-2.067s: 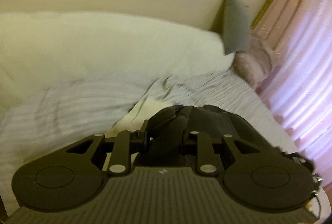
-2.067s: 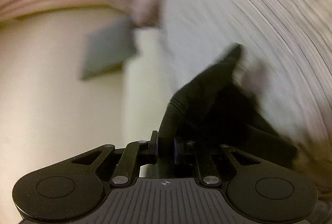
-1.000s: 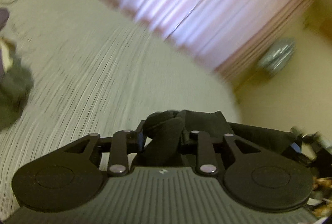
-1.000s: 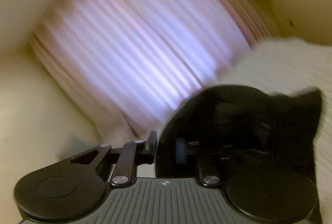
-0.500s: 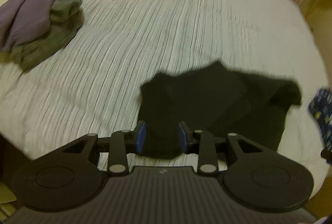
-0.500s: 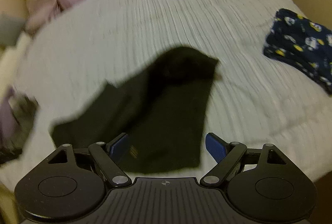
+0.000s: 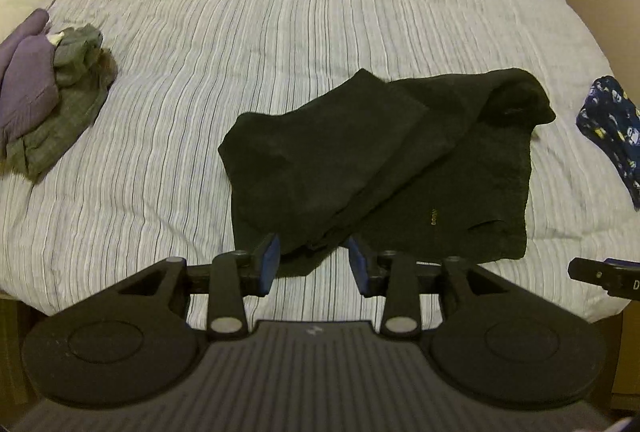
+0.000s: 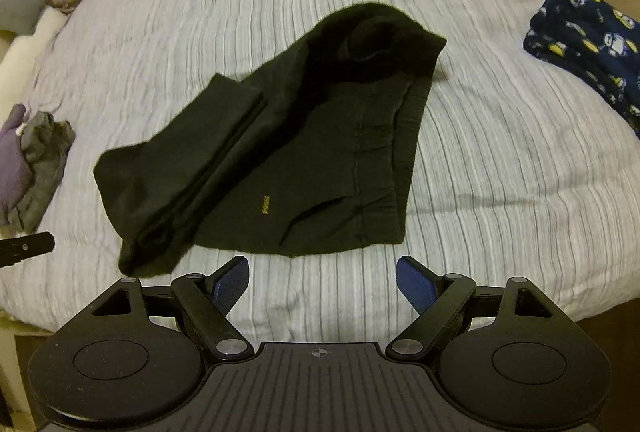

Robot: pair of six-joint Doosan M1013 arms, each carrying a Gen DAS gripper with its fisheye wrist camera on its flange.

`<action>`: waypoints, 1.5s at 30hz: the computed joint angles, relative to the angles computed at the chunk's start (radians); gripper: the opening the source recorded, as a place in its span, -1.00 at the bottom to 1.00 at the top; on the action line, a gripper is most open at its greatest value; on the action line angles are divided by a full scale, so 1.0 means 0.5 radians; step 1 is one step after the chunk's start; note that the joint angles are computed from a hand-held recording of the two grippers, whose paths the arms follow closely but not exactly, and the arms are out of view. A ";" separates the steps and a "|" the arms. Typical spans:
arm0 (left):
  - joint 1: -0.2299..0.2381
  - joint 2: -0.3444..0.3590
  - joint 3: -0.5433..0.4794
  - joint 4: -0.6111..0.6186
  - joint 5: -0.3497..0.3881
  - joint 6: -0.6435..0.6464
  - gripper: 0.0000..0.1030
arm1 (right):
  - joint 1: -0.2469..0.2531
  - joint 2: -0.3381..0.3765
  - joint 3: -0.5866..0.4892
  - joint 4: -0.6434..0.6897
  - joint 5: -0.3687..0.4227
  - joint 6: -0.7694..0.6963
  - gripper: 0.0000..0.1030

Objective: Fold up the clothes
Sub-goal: 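Open both grippers and release the black trousers on the duvet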

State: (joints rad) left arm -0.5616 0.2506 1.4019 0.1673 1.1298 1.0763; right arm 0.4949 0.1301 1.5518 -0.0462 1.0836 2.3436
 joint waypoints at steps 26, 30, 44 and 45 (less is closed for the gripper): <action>0.046 -0.143 0.117 0.243 -0.106 -0.153 -0.24 | 0.180 0.073 -0.100 -0.300 -0.054 0.172 0.64; -0.013 -0.151 0.130 0.276 -0.066 -0.273 -0.24 | 0.158 0.016 -0.047 -0.300 -0.056 0.110 0.64; -0.189 -0.246 0.353 0.239 -0.061 -0.776 -0.12 | -0.006 -0.198 0.260 -0.112 -0.054 -0.212 0.64; -0.185 -0.250 0.368 0.239 -0.073 -0.796 -0.10 | -0.020 -0.205 0.278 -0.090 -0.079 -0.224 0.64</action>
State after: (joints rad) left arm -0.6542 0.1255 1.5859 0.2867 1.0931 0.6782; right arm 0.4849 0.0276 1.6906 -0.0914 1.0442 2.2317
